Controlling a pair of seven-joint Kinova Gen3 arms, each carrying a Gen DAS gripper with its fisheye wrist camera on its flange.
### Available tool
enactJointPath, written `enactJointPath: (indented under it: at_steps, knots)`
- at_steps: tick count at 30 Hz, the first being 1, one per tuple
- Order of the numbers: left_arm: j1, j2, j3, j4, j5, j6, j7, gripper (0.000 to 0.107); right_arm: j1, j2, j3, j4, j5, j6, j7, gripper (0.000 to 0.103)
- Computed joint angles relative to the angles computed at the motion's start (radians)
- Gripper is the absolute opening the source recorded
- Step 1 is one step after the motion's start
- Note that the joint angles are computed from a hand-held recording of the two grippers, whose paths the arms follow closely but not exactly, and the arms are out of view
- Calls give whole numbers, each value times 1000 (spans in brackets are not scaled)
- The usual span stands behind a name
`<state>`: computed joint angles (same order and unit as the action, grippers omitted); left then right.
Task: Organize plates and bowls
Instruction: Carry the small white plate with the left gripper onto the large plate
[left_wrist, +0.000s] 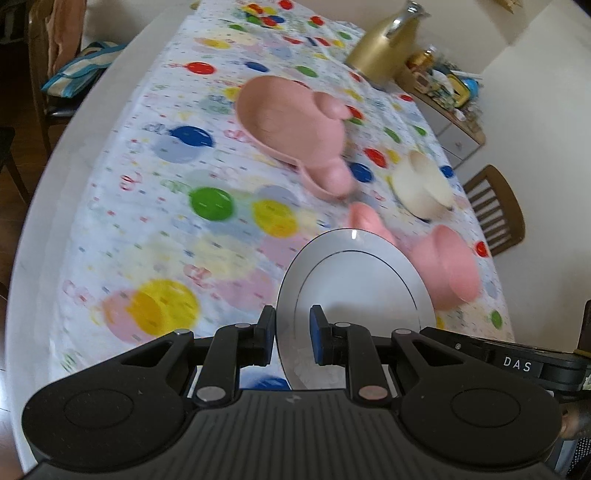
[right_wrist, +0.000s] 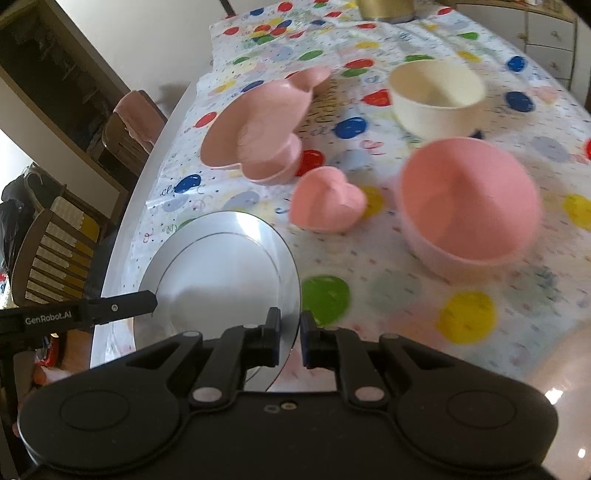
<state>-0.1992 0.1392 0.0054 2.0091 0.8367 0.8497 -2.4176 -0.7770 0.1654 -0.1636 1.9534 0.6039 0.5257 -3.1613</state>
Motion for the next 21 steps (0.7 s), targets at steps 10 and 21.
enactJointPath:
  at_steps: [10,21]
  knots:
    - [168,-143,46,101,-37,-85,160,19,75,-219,-102,199,-16,22,-76,9]
    - [393,-189,130,138,-106,-221,404,19,180,-475,-164,374,-185,64,42,10]
